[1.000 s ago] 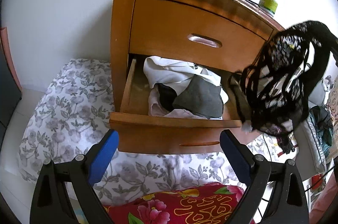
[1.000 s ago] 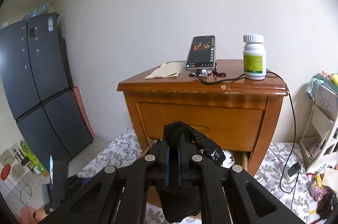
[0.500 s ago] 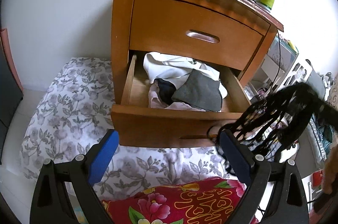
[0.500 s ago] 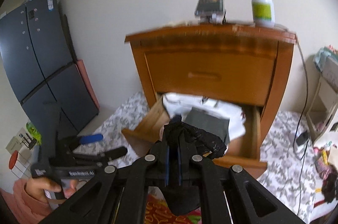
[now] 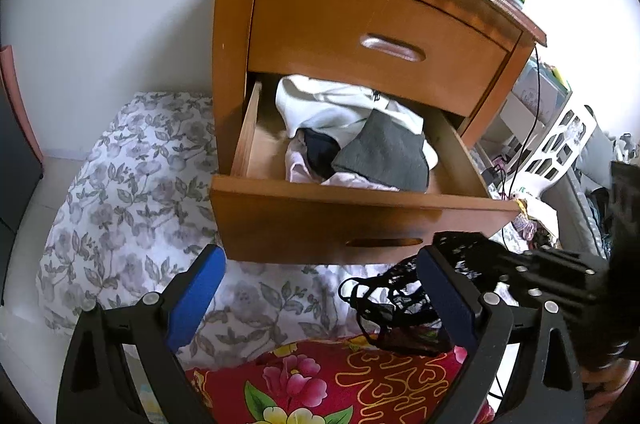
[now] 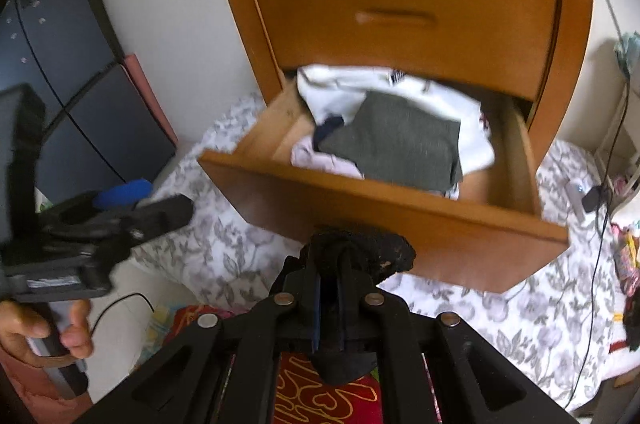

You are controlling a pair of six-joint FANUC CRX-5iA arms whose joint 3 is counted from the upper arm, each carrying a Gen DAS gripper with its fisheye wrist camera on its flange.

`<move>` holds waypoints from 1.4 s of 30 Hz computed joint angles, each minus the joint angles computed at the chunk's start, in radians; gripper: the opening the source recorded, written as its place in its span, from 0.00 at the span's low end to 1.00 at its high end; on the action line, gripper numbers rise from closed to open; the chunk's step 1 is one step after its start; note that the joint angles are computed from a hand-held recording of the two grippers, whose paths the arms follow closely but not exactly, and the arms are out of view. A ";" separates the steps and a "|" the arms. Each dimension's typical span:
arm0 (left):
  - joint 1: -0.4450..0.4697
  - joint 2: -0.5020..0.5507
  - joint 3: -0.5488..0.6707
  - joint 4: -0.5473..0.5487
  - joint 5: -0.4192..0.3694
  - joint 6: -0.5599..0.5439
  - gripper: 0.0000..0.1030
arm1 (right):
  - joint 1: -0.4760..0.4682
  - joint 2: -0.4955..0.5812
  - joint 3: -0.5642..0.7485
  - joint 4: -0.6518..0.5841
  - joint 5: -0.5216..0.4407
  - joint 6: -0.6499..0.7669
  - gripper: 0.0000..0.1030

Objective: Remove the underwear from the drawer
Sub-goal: 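Lift the black lace garment out and drop it onto the red cushion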

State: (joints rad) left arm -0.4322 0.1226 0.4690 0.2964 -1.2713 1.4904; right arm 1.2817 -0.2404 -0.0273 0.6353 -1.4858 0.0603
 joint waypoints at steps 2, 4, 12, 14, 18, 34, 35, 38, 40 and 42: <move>-0.001 0.008 0.001 -0.002 -0.009 0.000 0.94 | -0.020 0.004 -0.007 -0.037 0.012 0.000 0.07; -0.003 0.018 0.006 -0.005 -0.020 0.000 0.94 | -0.042 0.013 -0.013 -0.066 0.014 0.000 0.06; -0.010 0.045 0.020 -0.018 -0.054 -0.001 0.94 | -0.082 0.027 -0.007 -0.106 0.026 0.014 0.07; -0.010 0.050 0.023 -0.019 -0.057 -0.001 0.94 | -0.084 0.030 -0.002 -0.101 0.028 0.024 0.07; -0.015 0.061 0.032 -0.024 -0.067 0.001 0.94 | -0.089 0.036 0.001 -0.101 0.035 0.035 0.09; -0.031 0.103 0.053 -0.046 -0.118 0.000 0.94 | -0.203 0.087 -0.006 -0.299 0.075 0.113 0.09; -0.032 0.104 0.053 -0.047 -0.120 -0.001 0.94 | -0.207 0.091 -0.005 -0.308 0.071 0.115 0.09; -0.035 0.108 0.056 -0.052 -0.128 -0.001 0.94 | -0.214 0.093 -0.001 -0.324 0.074 0.131 0.09; -0.036 0.111 0.060 -0.056 -0.133 0.000 0.94 | -0.214 0.093 -0.001 -0.322 0.073 0.131 0.14; -0.037 0.113 0.061 -0.058 -0.137 0.001 0.94 | -0.214 0.096 0.003 -0.320 0.064 0.133 0.25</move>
State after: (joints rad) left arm -0.4694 0.2360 0.5304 0.2380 -1.4079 1.4912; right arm 1.0673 -0.1445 -0.0240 0.3150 -1.4215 0.1931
